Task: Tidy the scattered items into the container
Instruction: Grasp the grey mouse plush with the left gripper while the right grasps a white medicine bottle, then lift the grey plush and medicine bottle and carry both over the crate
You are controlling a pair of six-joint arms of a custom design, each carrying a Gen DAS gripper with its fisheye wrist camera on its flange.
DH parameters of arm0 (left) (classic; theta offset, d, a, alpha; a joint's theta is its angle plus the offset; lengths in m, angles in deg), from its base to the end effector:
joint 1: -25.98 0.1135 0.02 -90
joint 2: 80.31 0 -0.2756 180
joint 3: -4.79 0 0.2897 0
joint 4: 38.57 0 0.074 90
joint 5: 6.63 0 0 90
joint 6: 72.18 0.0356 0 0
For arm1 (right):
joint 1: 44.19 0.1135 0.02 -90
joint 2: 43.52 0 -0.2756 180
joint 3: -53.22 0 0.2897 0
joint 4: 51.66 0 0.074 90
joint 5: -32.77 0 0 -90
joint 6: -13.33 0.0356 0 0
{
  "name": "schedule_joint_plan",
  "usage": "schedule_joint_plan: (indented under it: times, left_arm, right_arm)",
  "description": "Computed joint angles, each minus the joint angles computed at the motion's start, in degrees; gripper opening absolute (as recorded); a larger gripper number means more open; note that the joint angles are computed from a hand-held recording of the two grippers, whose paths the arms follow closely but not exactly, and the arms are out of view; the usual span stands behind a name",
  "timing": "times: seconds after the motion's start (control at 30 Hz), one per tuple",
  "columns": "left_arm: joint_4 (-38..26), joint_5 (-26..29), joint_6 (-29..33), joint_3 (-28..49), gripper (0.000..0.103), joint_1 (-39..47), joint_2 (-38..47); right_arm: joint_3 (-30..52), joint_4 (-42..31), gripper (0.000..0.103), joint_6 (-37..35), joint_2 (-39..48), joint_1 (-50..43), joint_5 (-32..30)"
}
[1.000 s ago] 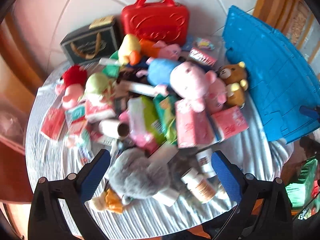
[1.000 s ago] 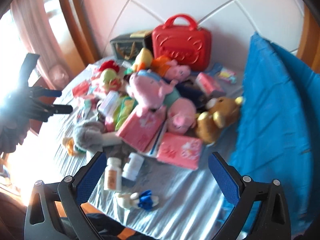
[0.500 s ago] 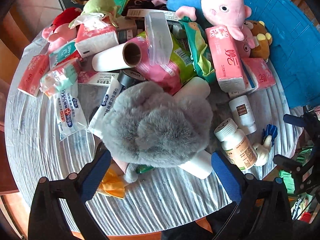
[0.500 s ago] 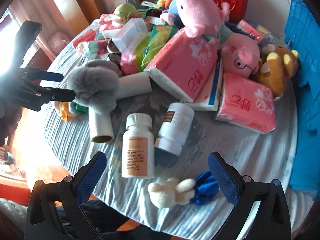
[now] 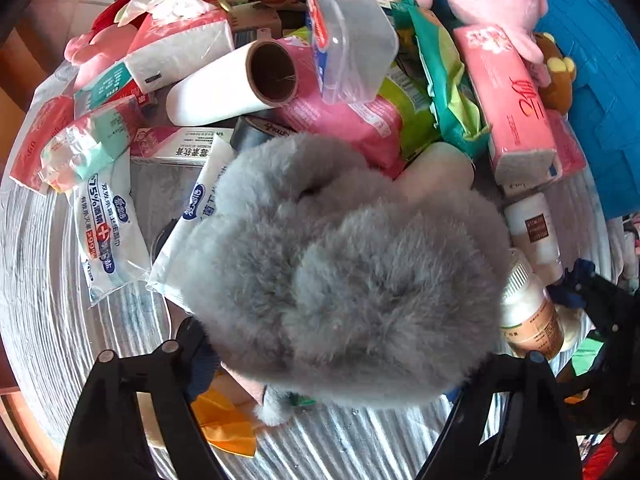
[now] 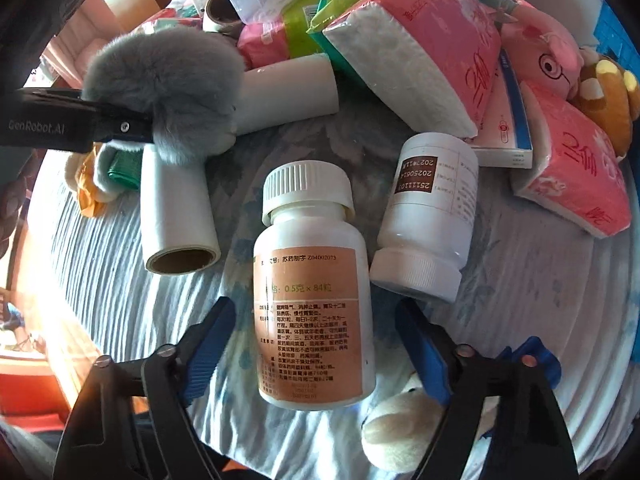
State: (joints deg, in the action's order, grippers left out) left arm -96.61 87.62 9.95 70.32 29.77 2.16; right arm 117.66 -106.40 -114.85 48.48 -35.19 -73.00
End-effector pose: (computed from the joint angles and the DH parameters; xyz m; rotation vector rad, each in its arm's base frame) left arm 0.2889 0.0165 0.1966 -0.2785 2.8664 -0.1203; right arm 0.2957 0.0566 0.1476 -1.1949 2.6683 0.3423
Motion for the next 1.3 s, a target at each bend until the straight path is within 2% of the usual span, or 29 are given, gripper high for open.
schedule_joint_plan:
  times: [0.07, 0.17, 0.23, 0.4, 0.47, 0.53, 0.8, 0.9, 0.97, 1.03, 1.23, 1.3]
  left_arm:
    - [0.2, 1.6, 0.3, -0.1, 0.055, 1.3, -0.8]
    - [-0.6, 2.5, 1.7, 0.2, 0.037, 2.1, -1.5]
    - [-1.2, 2.8, 2.6, 0.4, 0.032, 2.4, -1.7]
    - [-0.9, 3.3, 2.0, 0.3, 0.034, 3.5, -3.1]
    - [-0.8, 3.7, 2.0, 0.6, 0.054, 3.8, -3.5]
    - [-0.7, 3.2, 2.4, 0.9, 0.065, 3.6, -3.9]
    - [-0.3, -0.8, 7.8, 3.3, 0.066, 0.3, -3.5]
    - [2.3, -4.2, 10.8, 2.9, 0.066, -2.4, -3.1]
    - [4.7, -5.8, 13.4, 4.1, 0.076, -3.5, -0.5]
    - [7.2, -6.4, 15.4, 5.4, 0.077, -3.7, 2.5]
    - [8.5, -4.2, 12.7, 10.4, 0.077, -3.2, 11.9]
    - [7.8, -2.8, 11.3, 11.4, 0.068, -2.4, 13.1]
  right_arm:
    - [-0.3, 0.4, 0.070, 0.5, 0.5, 0.2, 0.4]
    - [-0.6, 1.0, 0.063, 1.2, 0.3, 0.1, 0.2]
    - [-0.1, 0.8, 0.054, 1.5, 0.6, -0.1, -0.1]
    - [0.5, 0.6, 0.054, 1.7, 1.2, -0.3, -0.1]
    - [0.5, 0.6, 0.054, 1.4, 1.1, -0.4, -0.2]
    - [0.3, 0.6, 0.055, 1.1, 1.1, -0.6, -0.1]
    - [0.3, -0.1, 0.056, -0.3, 1.2, -2.0, -0.3]
    - [0.3, -0.2, 0.056, -0.8, 1.3, -2.6, -0.5]
    - [0.2, -0.2, 0.057, -1.1, 1.3, -2.8, -0.6]
    - [0.1, -0.2, 0.057, -1.5, 1.1, -3.1, -0.7]
    - [-0.3, -0.2, 0.059, -1.7, 0.9, -3.8, -1.0]
    - [-0.3, -0.2, 0.059, -1.6, 0.8, -4.0, -1.1]
